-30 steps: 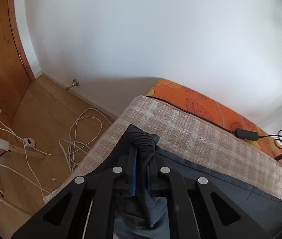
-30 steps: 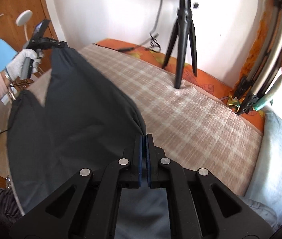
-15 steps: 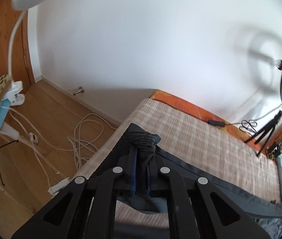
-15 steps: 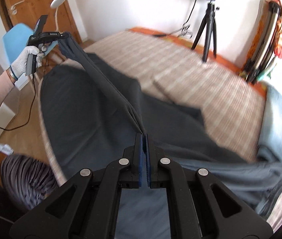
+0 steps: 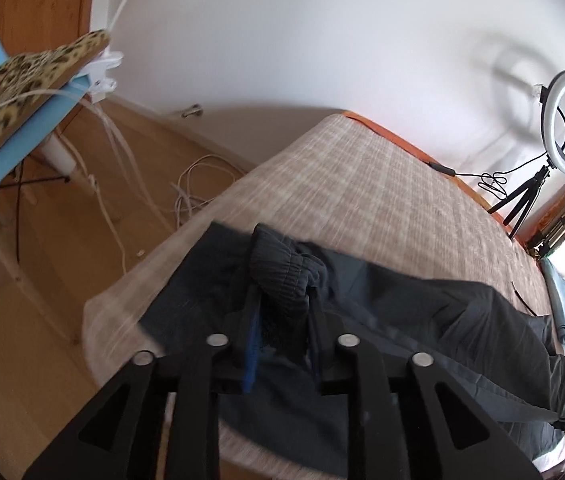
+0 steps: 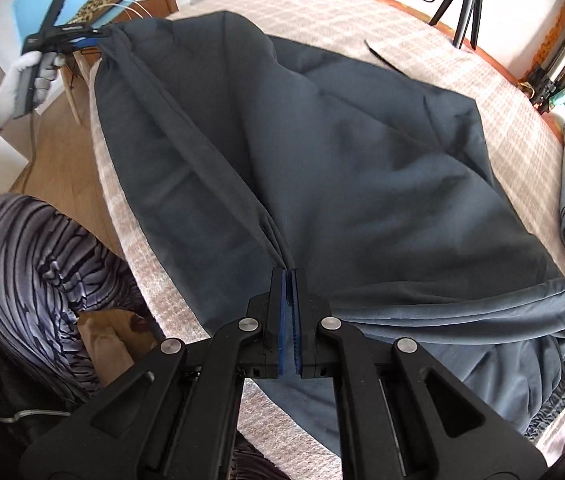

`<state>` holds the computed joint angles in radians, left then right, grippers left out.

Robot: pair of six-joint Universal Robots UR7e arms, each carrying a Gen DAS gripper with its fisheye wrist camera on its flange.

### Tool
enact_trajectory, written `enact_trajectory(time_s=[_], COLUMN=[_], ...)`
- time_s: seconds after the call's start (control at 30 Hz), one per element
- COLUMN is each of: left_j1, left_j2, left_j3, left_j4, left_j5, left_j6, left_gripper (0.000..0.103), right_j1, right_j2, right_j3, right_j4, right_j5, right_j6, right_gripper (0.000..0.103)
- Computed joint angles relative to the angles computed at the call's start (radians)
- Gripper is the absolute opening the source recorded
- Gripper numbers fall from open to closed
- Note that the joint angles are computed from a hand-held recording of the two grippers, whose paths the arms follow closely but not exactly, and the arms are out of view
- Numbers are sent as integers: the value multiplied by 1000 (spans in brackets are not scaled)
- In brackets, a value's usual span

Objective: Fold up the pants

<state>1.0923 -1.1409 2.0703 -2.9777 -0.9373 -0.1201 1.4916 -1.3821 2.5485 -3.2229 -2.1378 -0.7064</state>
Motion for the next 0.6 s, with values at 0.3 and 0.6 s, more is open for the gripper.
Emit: enact_trajectory(time_s=[0.3, 0.6], left_j1=[50, 50], left_j2=[-149, -167], left_j3=[61, 105], left_j4=[132, 68], left_j5=[-76, -187], left_j6=[-158, -224], left_gripper=[54, 54], right_j1=[33, 85], right_j2=[6, -32], right_j3=[15, -7], right_j4=[9, 174], right_j5=[-49, -120], right_j6=[1, 41], right_gripper=[4, 9])
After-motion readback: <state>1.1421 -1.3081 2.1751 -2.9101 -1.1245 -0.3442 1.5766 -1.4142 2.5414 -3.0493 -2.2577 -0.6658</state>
